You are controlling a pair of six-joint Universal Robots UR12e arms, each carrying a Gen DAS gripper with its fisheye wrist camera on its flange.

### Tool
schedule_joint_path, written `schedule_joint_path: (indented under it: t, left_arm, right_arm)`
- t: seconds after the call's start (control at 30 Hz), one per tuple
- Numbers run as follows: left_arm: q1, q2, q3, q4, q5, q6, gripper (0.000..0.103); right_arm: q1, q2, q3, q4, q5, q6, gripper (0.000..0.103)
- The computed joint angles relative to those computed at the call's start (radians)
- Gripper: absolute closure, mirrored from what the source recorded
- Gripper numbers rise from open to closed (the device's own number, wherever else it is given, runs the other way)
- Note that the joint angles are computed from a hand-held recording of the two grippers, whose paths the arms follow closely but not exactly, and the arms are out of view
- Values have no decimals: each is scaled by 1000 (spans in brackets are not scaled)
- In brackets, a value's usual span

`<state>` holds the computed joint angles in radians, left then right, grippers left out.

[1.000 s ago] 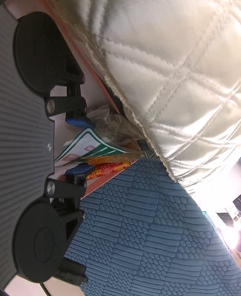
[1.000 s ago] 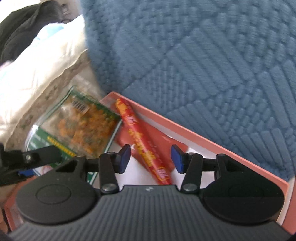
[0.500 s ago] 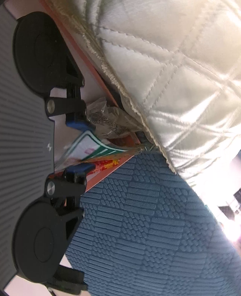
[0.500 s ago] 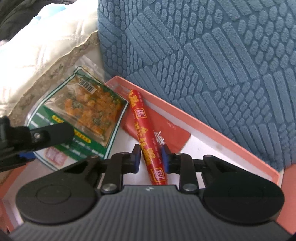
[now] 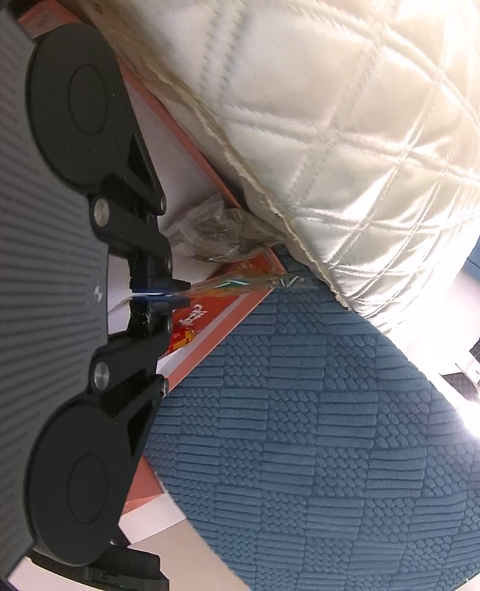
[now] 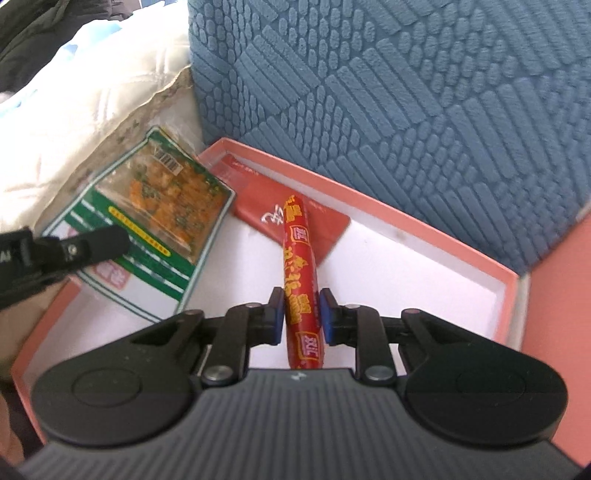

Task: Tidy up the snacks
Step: 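Lift both held snacks and carry them over the pink-rimmed box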

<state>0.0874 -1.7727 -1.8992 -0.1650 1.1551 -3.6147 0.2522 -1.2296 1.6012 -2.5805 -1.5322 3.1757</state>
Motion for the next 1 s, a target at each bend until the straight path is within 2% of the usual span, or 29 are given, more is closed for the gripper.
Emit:
schedule_joint_path:
  t: [0.3, 0.4, 0.53, 0.73, 1.0]
  left_arm:
    - [5, 75, -72, -67, -54, 40, 103]
    - [1, 95, -89, -73, -50, 51, 103]
    - [-10, 102, -97, -53, -34, 81, 103]
    - [-15, 114, -109, -35, -32, 83, 103]
    - [-15, 146, -119, -18, -43, 93, 103]
  right_arm:
    - [-6, -67, 71, 9, -5, 66, 80]
    - [1, -90, 98, 7, -9, 83, 80]
    - [12, -115, 132, -16, -6, 115, 80]
    - [23, -151, 179, -55, -16, 187, 80]
    - [33, -194, 222, -102, -65, 223, 80]
